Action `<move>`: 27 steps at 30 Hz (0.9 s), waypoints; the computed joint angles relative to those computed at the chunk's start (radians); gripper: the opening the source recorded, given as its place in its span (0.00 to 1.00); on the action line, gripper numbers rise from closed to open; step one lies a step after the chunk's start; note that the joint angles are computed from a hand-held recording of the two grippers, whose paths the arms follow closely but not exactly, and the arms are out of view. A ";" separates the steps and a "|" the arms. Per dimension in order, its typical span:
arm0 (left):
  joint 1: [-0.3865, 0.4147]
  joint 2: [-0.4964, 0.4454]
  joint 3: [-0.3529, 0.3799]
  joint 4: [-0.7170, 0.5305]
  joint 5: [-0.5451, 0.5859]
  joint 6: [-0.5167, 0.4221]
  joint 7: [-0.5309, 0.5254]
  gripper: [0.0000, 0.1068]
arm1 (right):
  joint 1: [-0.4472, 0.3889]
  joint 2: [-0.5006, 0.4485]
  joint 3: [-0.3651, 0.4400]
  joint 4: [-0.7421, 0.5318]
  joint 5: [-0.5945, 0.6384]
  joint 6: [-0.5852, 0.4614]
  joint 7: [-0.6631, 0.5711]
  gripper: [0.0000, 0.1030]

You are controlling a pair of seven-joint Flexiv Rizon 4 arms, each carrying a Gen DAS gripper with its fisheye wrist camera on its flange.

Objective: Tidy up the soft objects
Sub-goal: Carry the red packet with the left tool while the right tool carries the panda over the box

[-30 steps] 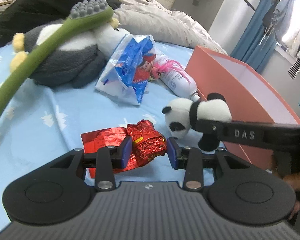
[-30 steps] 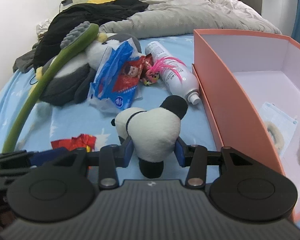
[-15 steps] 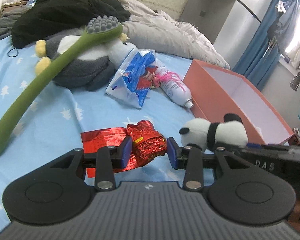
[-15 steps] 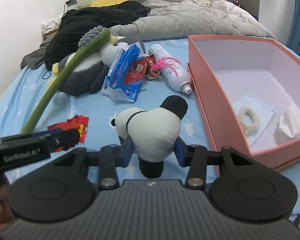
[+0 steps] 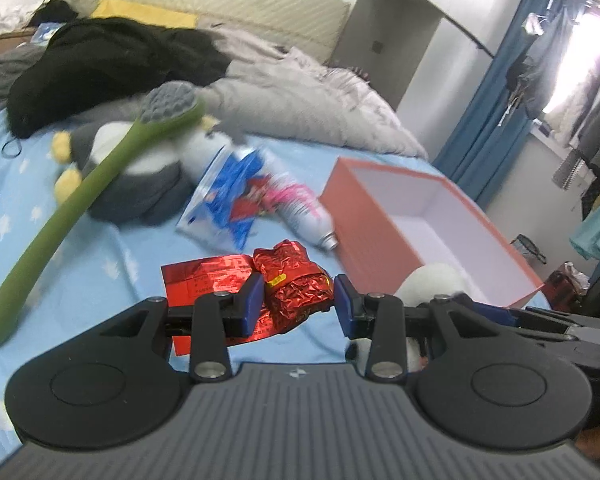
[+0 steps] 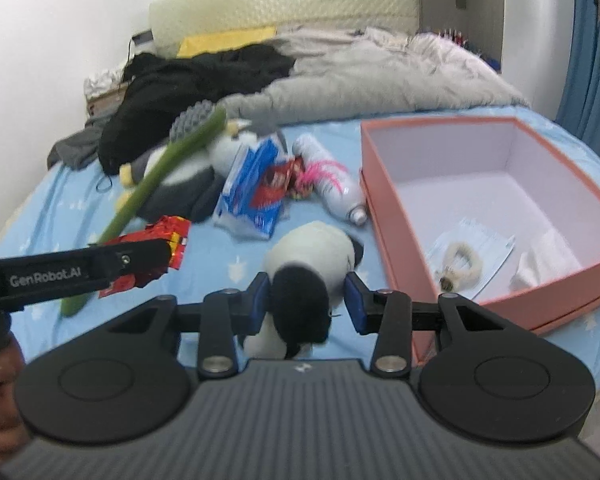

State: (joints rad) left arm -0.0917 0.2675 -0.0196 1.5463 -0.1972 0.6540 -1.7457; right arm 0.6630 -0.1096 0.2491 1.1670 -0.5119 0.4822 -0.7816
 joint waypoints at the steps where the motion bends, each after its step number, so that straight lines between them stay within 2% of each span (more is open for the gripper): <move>1: -0.001 -0.007 -0.003 -0.013 -0.004 0.001 0.003 0.41 | 0.001 0.000 -0.001 -0.002 -0.011 0.002 0.000 0.40; 10: -0.011 -0.055 -0.024 -0.100 -0.004 -0.017 -0.009 0.41 | -0.022 -0.002 -0.011 -0.005 0.030 0.007 0.008 0.35; 14: -0.016 -0.102 -0.025 -0.162 -0.037 -0.021 -0.005 0.41 | -0.027 -0.004 -0.019 -0.028 0.004 0.025 0.004 0.35; 22: -0.035 -0.252 -0.059 -0.388 -0.075 -0.026 0.022 0.41 | -0.029 -0.045 -0.066 -0.152 -0.089 0.037 -0.033 0.35; 27: -0.056 -0.391 -0.087 -0.589 -0.077 -0.086 -0.004 0.41 | -0.047 -0.065 -0.103 -0.219 -0.114 0.025 -0.045 0.35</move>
State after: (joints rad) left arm -0.1479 -0.1236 -0.1068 0.9577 -0.2742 0.5676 -1.7498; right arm 0.6163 -0.1749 0.1460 0.9484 -0.6260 0.5076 -0.8268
